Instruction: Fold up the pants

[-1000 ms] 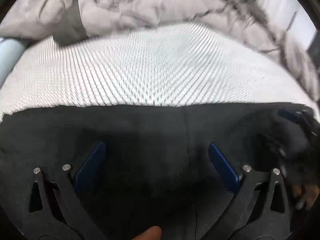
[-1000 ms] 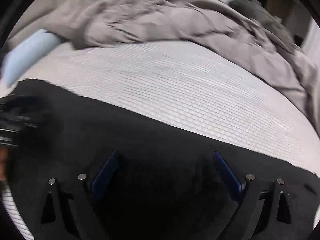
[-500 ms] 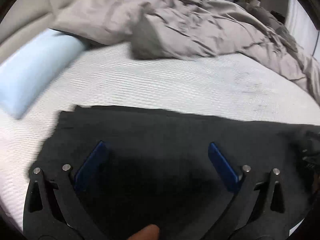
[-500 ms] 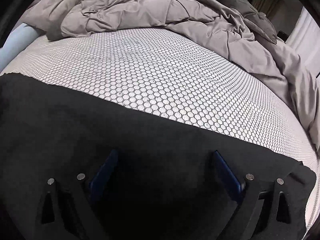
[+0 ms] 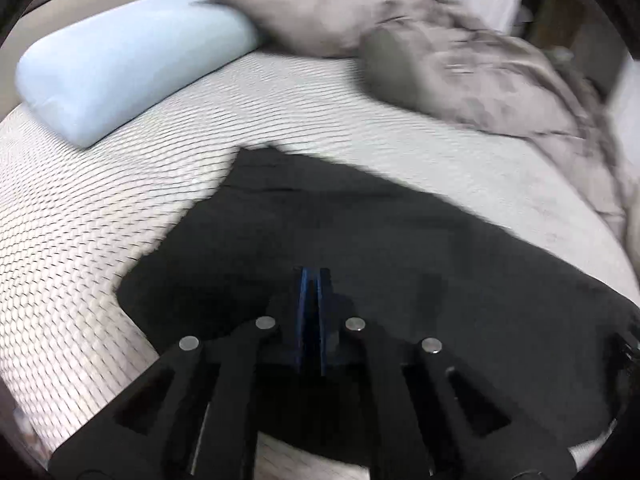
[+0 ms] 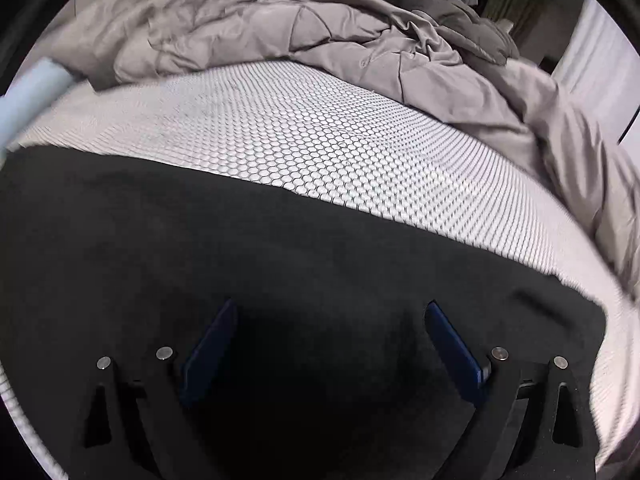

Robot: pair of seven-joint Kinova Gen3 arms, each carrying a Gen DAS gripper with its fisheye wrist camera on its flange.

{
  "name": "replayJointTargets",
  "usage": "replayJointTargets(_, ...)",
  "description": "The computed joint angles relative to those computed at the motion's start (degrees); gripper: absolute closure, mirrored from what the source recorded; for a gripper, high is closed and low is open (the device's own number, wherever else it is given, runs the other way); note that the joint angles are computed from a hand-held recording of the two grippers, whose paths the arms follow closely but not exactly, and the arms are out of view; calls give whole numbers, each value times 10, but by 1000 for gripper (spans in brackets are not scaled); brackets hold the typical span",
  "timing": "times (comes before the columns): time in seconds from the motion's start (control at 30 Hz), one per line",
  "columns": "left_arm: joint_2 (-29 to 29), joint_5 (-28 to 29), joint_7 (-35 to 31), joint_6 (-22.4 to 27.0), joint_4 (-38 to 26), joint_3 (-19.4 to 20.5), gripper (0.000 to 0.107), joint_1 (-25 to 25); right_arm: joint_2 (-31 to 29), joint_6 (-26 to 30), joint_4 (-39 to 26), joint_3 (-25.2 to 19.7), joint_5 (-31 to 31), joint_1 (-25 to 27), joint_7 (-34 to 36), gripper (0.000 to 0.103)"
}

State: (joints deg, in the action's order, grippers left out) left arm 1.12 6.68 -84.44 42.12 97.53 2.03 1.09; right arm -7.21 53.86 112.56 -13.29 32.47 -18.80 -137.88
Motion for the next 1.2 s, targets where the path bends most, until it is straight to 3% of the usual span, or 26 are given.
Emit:
replayJointTargets(0.1, -23, -10, -6, 18, 0, 15, 103, 57, -49, -46, 26, 50, -70, -28, 64, 7)
replayJointTargets(0.13, -26, -2, -14, 21, -1, 20, 93, 84, -57, -54, 29, 66, -92, -44, 87, 7)
replayJointTargets(0.17, -27, 14, -29, 18, 1, 20, 69, 106, -62, -65, 36, 73, -106, -59, 108, 7)
replayJointTargets(0.2, -22, 23, -39, 15, -1, 31, 51, 133, -63, -66, 40, 69, -111, -68, 126, 7)
replayJointTargets(0.23, -16, 23, -38, 8, -3, 34, 26, 159, -58, -59, 42, 55, -106, -68, 140, 7)
replayJointTargets(0.27, -11, 18, -31, -3, -3, 41, 21, 185, -50, -42, 41, 30, -92, -59, 145, 7)
replayJointTargets(0.33, 15, 2, -12, -5, -20, 57, 21, 236, -48, -14, 62, -13, -54, -45, 161, 7)
replayJointTargets(0.4, 51, -42, 31, 3, -46, 63, 21, 287, -82, -18, 87, -13, -54, -34, 154, 6)
replayJointTargets(0.53, 120, -135, 118, 49, -107, 41, 20, 394, -161, 45, 136, 21, -14, -11, 140, 6)
replayJointTargets(0.67, 153, -224, 202, 68, -136, -2, 9, 488, -253, 105, 178, 108, 43, 15, 83, 6)
replayJointTargets(0.73, 145, -236, 215, 70, -133, 6, 9, 491, -296, 102, 179, 162, 37, 17, 86, 6)
replayJointTargets(0.9, 110, -191, 164, 1, -108, 31, 7, 484, -429, 91, 130, 294, -72, 3, 141, 6)
replayJointTargets(1.0, 115, -121, 124, -33, -105, 96, 6, 435, -488, 95, 120, 374, -137, 3, 172, 6)
replayJointTargets(1.1, 143, -72, 91, -18, -131, 113, 6, 430, -493, 111, 120, 442, -196, 20, 236, 6)
replayJointTargets(1.2, 191, -103, 102, 40, -182, 69, 6, 489, -488, 78, 136, 486, -230, 33, 300, 6)
